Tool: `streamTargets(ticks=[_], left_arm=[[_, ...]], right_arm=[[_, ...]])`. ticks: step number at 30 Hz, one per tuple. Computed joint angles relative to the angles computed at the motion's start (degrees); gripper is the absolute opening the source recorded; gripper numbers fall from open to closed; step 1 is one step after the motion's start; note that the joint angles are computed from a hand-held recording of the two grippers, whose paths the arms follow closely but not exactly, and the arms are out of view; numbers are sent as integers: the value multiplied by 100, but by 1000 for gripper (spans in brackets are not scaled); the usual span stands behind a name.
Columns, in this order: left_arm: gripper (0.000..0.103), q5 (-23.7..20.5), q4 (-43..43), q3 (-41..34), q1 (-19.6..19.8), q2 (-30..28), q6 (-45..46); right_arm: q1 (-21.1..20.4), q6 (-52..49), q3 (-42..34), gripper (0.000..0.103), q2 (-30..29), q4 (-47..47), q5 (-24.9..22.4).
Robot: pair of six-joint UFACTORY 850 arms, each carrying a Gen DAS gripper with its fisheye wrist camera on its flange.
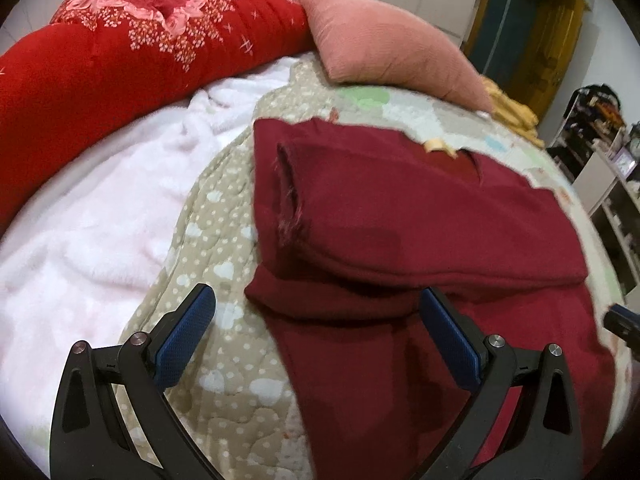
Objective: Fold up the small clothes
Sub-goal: 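Withdraw the open right gripper from the folded sweatshirt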
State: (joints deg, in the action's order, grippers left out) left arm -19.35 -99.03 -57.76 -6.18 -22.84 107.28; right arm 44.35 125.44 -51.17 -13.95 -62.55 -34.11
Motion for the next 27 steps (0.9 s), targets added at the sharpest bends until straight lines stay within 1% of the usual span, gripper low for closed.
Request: streamTargets(ticks=[3, 5, 8, 9, 10, 11, 12, 13, 14, 15, 17, 19, 20, 22, 24, 25, 27], left_arm=[[102, -85, -243, -60, 5, 26, 210], [102, -17, -246, -171, -31, -32, 190], [102, 124, -69, -397, -79, -231, -34], [102, 225, 154, -520, -96, -352, -309], [102, 290, 508, -623, -108, -452, -709], [102, 300, 796, -683, -109, -513, -1027], [102, 228, 1195, -778, -87, -616, -1484], [102, 171, 1368, -827, -71, -669, -1701], [102, 144, 1327, -837, -64, -685, -1678], [102, 157, 1140, -818, -71, -678, -1443], [102, 221, 980, -797, -101, -680, -1242], [102, 255, 899, -799, -120, -694, -1139], [102, 252, 906, -801, -118, -695, -1141], [102, 202, 923, -800, -95, -697, -1171], [102, 215, 897, -805, -102, -702, -1149], [102, 233, 859, -802, -111, -700, -1112], [102, 251, 778, -790, -121, -695, -1035]], right_arm=[[-139, -175, -269, 50, -191, -246, -50], [-324, -245, -461, 50, -344, -380, -23], [-649, -375, -795, 50, -623, -476, -113], [-771, -358, -894, 50, -720, -588, -99], [-886, -366, -975, 50, -805, -672, -21], [-1038, -449, -1063, 50, -903, -726, 196], [-1200, -623, -1159, 50, -1009, -719, 515], [-1358, -885, -1281, 50, -1150, -644, 826], [-1446, -1115, -1403, 50, -1278, -546, 919], [-1505, -1275, -1510, 50, -1393, -521, 892], [-1570, -1447, -1715, 49, -1581, -591, 600], [-1624, -1781, -2011, 49, -1831, -334, -5], [-1671, -1830, -2070, 49, -1903, -224, -110], [-1795, -1454, -1940, 49, -1823, -214, 211], [-1770, -935, -1627, 49, -1505, -491, 528], [-1723, -832, -1492, 49, -1353, -543, 621], [-1490, -455, -1113, 49, -972, -787, 560]])
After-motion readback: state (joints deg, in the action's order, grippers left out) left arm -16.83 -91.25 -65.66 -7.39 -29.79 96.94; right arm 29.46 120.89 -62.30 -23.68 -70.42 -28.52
